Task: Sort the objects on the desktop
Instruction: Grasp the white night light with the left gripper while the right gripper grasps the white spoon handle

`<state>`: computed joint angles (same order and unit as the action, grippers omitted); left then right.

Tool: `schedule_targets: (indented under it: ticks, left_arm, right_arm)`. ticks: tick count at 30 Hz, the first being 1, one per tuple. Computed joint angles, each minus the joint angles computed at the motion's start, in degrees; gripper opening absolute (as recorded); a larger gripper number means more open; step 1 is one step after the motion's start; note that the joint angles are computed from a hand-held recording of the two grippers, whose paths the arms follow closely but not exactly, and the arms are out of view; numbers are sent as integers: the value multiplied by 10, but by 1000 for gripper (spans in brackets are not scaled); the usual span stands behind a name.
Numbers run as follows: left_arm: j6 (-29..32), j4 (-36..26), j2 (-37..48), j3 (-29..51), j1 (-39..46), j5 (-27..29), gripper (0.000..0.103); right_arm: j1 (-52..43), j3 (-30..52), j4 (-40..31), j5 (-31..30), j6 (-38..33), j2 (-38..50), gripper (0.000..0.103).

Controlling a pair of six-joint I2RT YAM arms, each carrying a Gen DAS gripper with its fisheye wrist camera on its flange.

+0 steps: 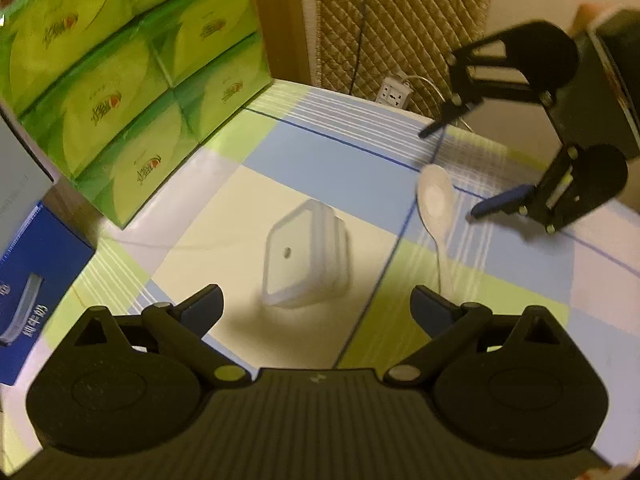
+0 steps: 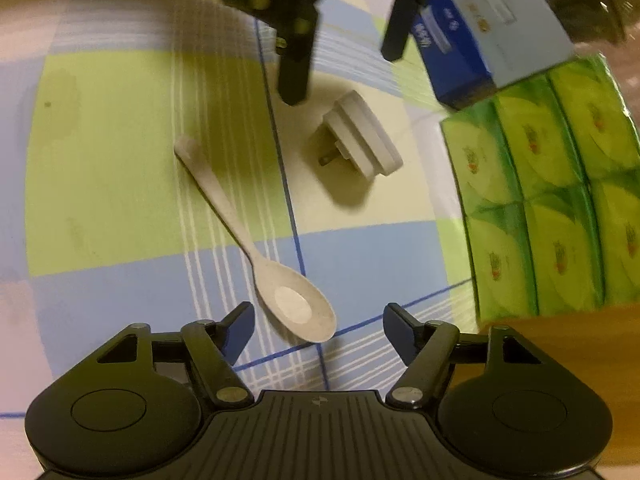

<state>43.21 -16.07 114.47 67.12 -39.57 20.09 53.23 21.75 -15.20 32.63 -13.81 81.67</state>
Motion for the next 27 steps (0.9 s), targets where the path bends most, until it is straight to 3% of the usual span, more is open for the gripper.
schedule_targets:
  ticks: [9,15,20,27]
  left_arm:
    - [13,-51,64,83,-1,18,98]
    - [26,-62,85,104,-3,29,98]
    - [19,-93,119,145,1,44,98]
    - [-16,-122,157,187,9,81,98]
  right_arm:
    - [-39,29,7,-35,-121,53,55]
    - [-67,57,2,-52,-190,86,53]
    - [-99,100,-44,-92,-213,107,50]
    - [-147,135,-87,-143,-192,116,41]
